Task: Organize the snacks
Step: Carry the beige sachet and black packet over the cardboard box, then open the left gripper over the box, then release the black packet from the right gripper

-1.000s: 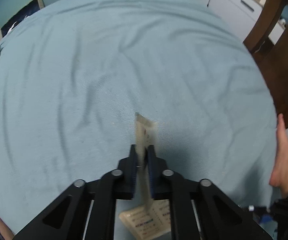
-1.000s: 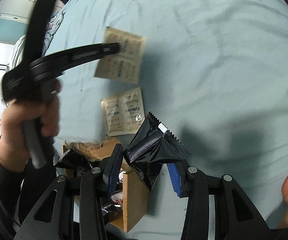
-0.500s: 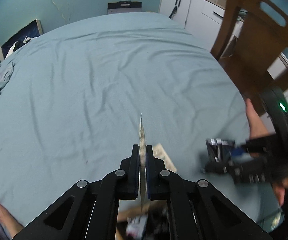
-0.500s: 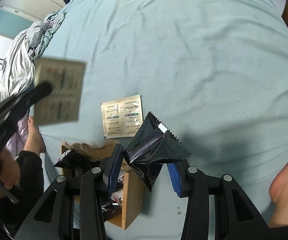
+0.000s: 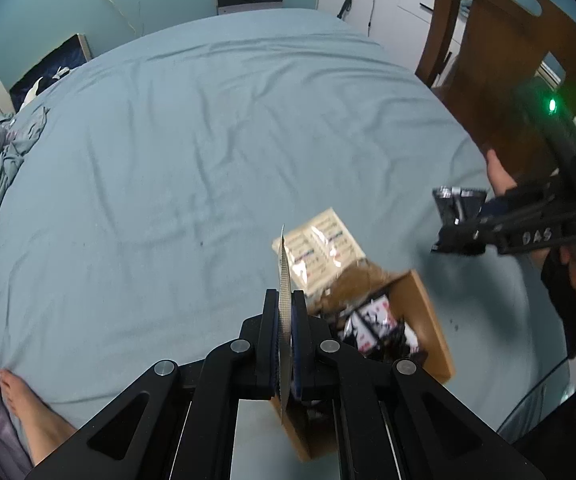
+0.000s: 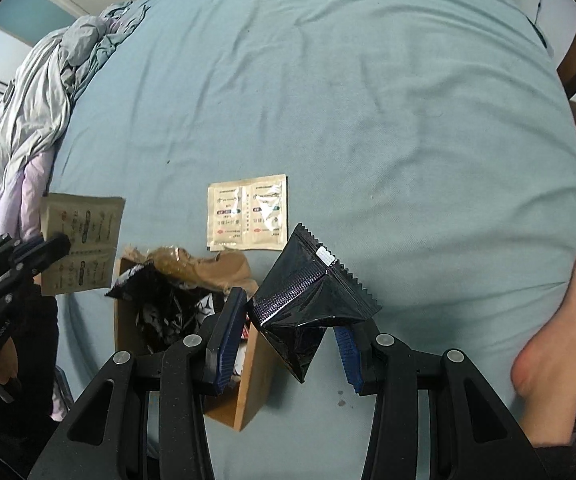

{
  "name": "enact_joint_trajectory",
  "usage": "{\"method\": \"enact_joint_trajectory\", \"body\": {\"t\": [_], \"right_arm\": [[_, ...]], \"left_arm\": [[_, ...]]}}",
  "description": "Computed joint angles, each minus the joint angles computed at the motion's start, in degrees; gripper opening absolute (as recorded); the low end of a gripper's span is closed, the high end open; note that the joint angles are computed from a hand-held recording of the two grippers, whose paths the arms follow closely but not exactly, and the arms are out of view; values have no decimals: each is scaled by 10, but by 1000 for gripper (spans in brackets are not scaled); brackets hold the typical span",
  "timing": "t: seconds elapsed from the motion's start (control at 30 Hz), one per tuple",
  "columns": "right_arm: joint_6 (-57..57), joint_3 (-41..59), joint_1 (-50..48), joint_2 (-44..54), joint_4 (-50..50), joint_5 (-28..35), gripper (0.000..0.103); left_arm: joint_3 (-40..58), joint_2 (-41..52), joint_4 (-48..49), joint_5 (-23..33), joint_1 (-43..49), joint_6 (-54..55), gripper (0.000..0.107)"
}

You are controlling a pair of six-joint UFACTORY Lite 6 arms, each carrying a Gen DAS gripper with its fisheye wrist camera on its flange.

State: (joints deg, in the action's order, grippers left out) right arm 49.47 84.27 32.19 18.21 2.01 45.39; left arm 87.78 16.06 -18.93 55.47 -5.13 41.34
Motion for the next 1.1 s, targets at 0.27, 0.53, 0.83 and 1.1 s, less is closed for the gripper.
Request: {"method": "enact_joint_trajectory", "body": {"t": [0.27, 0.53, 0.83, 1.1], "right_arm": [[3, 33, 26, 10, -22, 28, 42], [-36, 27, 31, 9, 3, 33, 42], [-85, 25, 29, 17, 46, 27, 42], [-125, 37, 37, 37, 73, 22, 42]], "left_arm": [[-119, -85, 26, -42, -30, 10, 4], [-153, -112, 43, -37, -72, 7, 11], [-171, -129, 80, -111, -80, -33, 62], [-121, -71, 119, -129, -43, -106, 74]]}}
